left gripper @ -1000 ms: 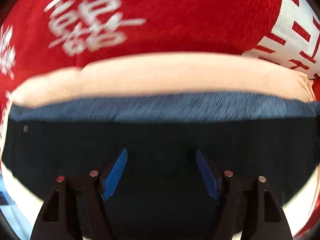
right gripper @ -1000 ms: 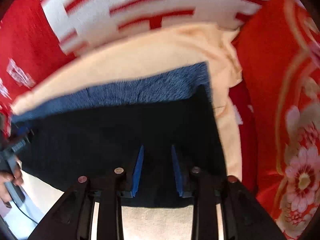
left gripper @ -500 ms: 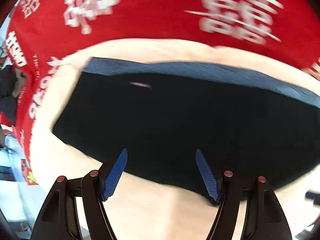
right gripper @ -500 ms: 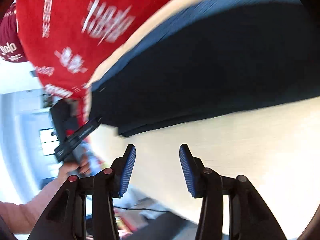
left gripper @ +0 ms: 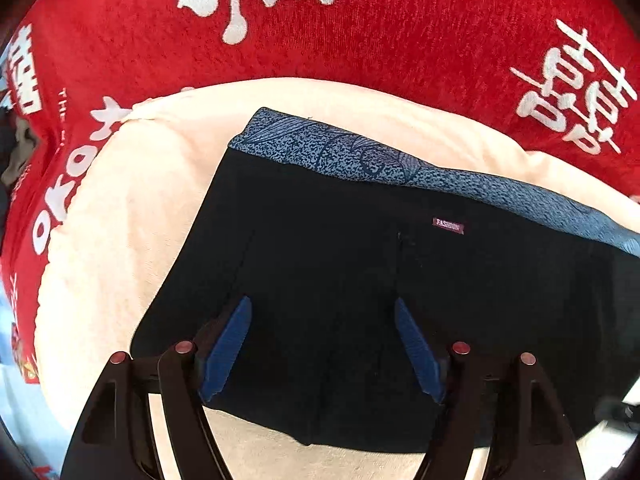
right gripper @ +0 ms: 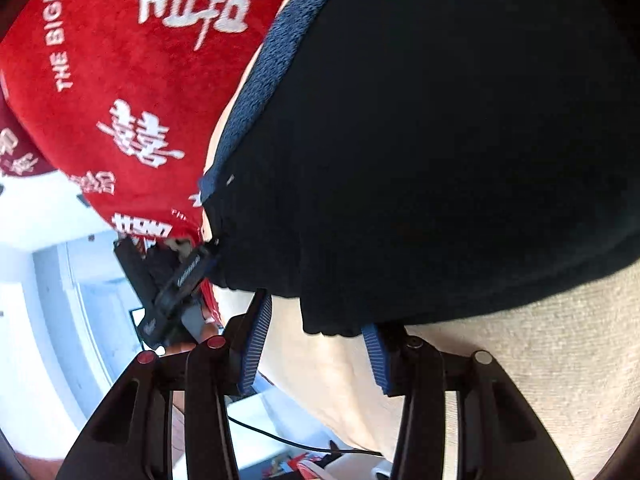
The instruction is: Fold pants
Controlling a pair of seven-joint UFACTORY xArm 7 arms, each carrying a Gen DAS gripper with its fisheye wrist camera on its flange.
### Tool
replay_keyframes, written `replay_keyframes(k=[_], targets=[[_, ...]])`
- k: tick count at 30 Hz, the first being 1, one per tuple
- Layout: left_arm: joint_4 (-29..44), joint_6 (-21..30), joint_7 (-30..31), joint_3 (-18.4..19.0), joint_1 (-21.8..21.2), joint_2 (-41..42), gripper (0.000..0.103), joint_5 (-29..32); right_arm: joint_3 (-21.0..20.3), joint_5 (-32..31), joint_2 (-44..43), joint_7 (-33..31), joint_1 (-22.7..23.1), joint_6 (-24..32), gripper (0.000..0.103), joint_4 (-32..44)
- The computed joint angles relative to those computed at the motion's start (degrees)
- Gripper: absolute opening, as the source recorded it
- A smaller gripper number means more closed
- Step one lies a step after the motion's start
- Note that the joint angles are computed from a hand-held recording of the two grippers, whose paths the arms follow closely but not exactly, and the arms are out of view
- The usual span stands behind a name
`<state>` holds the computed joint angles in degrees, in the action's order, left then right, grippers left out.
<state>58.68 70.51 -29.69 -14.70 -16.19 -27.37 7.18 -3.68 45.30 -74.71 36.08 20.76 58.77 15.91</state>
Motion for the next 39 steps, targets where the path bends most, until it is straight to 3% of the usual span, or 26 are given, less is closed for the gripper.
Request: replay_keyframes(k=[3, 7, 9, 11, 13, 15, 17, 19, 21, 23, 26, 30, 33, 35, 37, 38, 39], targets=[[-1.3, -0.6, 4.3, 1.5, -0.7, -1.2, 0.075, -0.7, 0.7, -2.3, 4.6, -3.8, 0.9, -1.1, 0.009, 5.3], [-4.8, -4.4, 6.8, 1.9, -0.7, -3.5, 0.076, -1.7, 3.9, -5.6, -0.1, 3.3, 0.6, 4.7, 0.007, 2.3], [-3.6, -2.3, 6.4, 0.7, -0.4, -3.6, 0.076, -1.4, 4.0, -3.2, -5.4, 6.8, -0.1, 5.7, 0.005, -1.0], [-1.9, 0.6, 6.4, 0.1, -0.4, -3.2, 0.076, -1.4, 2.1, -7.4, -3.6, 6.6, 1.3, 11.8, 0.012, 2.5], [1.1, 3.7, 5.6, -1.6, -0.8, -2.4, 0.076, -0.9, 0.2, -11.5, -1.8, 3.3, 1.7, 18.6, 0.012, 8.0], [3.4, 3.2, 4.4, -2.4, -2.0, -1.2, 0.076, -2.9, -0.6, -19.0, 2.3, -2.2, 0.7, 23.1, 0.017, 15.2], [5.5, 0.6, 2.3, -3.5, -3.5, 1.7, 0.076, -5.4, -0.9, -24.0, 7.4, -7.2, -1.5, 22.3, 0.04, 19.8], [7.8, -2.9, -0.5, -6.0, -5.2, 6.5, 0.076, -5.3, -1.3, -28.1, 12.5, -12.4, -4.0, 19.4, 0.041, 21.8], [10.3, -2.2, -3.7, -8.4, -6.6, 12.2, 0.076, -1.7, -1.7, -30.3, 17.4, -16.0, -5.9, 18.9, 0.041, 21.8], [12.6, 1.4, -7.4, -10.4, -8.2, 16.0, 0.076, 3.1, -3.2, -28.3, 16.7, -17.3, -8.9, 19.1, 0.027, 19.7], [14.1, 0.6, -5.0, -7.9, -10.3, 15.7, 0.076, 2.7, -3.4, -27.7, 18.4, -15.3, -11.8, 23.1, 0.024, 23.1], [17.1, -0.1, -6.2, -5.1, -9.5, 17.2, 0.076, 9.5, -2.6, -23.7, 24.3, -21.6, -11.0, 17.3, 0.027, 26.6], [16.7, 1.6, -7.6, -3.7, -7.5, 19.8, 0.076, 10.7, -0.8, -22.0, 31.4, -27.2, -9.3, 11.3, 0.027, 27.8], [12.5, -2.6, -8.4, -1.0, -8.0, 17.6, 0.091, 9.1, 1.7, -22.1, 36.7, -28.0, -9.0, 9.4, 0.027, 28.9], [11.2, -3.8, -7.8, -0.3, -7.6, 16.4, 0.091, 7.3, 1.7, -22.3, 39.0, -29.9, -9.2, 7.3, 0.017, 29.0], [11.7, -2.7, -8.2, -0.6, -7.5, 16.3, 0.091, 7.3, 1.5, -23.1, 38.7, -29.8, -10.3, 7.2, 0.01, 29.1], [12.7, -1.0, -8.4, -0.9, -7.4, 16.5, 0.091, 7.5, 1.9, -25.1, 38.2, -28.0, -12.1, 7.8, 0.009, 29.4]])
